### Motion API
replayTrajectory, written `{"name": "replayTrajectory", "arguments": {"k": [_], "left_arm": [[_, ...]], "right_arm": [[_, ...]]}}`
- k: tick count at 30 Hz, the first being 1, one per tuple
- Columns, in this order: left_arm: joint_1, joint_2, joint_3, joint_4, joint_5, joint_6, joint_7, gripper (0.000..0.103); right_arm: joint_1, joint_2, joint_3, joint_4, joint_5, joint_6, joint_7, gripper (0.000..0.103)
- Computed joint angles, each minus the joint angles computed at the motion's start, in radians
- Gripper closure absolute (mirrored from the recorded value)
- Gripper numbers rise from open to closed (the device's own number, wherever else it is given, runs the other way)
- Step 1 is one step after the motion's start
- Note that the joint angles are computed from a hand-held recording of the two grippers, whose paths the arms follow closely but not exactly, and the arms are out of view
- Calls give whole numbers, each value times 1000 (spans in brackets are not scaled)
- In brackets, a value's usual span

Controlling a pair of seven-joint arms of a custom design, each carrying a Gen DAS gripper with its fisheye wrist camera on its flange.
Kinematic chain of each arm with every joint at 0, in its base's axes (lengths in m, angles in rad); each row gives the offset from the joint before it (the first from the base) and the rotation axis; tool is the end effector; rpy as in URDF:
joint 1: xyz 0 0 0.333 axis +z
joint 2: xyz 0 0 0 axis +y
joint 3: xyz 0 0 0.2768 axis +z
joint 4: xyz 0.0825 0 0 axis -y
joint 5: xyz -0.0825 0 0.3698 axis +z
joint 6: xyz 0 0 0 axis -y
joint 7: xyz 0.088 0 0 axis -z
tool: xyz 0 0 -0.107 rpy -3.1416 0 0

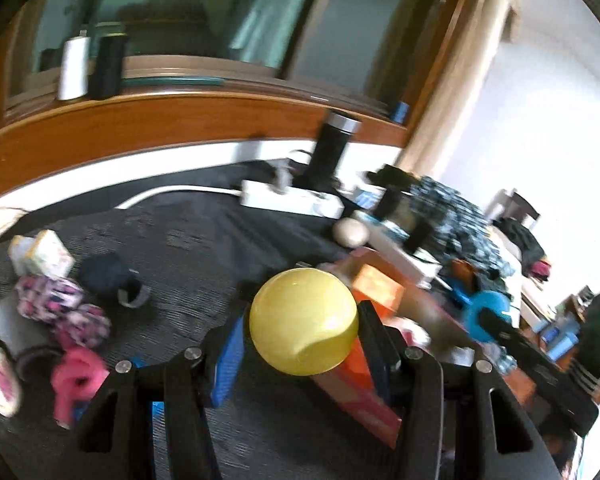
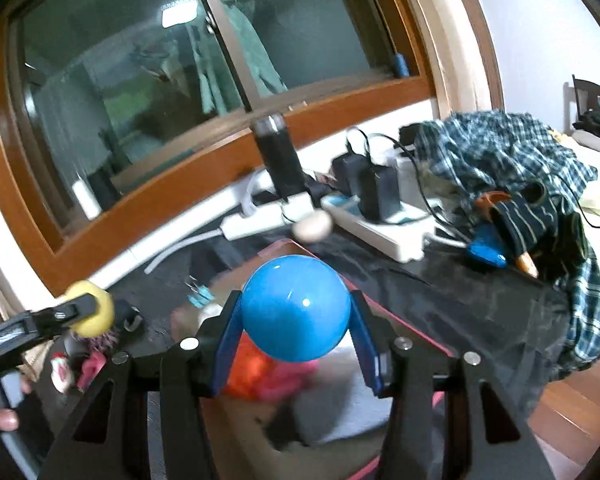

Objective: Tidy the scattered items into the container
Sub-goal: 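Carry the blue ball into the box while the left tool drops the yellow ball in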

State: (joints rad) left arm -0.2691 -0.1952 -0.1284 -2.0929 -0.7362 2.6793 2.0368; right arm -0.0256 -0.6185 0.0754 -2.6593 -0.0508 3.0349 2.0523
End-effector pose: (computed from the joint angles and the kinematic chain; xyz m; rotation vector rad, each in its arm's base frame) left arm 0.5039 -0.1936 0.5580 -1.5481 2.1823 -1.2951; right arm 0.4110 0.0271 0.5269 -1.2558 1.8426 -0.6800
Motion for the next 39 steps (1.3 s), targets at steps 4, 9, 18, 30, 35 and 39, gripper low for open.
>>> {"name": "replayTrajectory", "arguments": {"k": [4,9,18,30,35,39], "left_arm": [[-36,-29,-17,-26,-25,-13,17,48],[-65,-44,-28,-45,-10,-11,-3,48],[-89,-15,-39,-35,8,-37,-13,48],[-90,-10,-56,-48,15,-78,-37,25],[-84,-45,-33,-88,-10,-55,-35,25],[-76,-84,-11,-141,-28,-32,-32,25]], "right_arm": [[91,42,-100,20,41,-28,-84,47],[122,27,-128,-8,110,16,-118,29],[43,-83,-70,-103,149,100,-55,28],[60,-131,-73,-137,146,112,-43,28],[77,-134,-64,-138,145,117,-35,28],[110,-121,-59,-127,144,118,-35,28]]}}
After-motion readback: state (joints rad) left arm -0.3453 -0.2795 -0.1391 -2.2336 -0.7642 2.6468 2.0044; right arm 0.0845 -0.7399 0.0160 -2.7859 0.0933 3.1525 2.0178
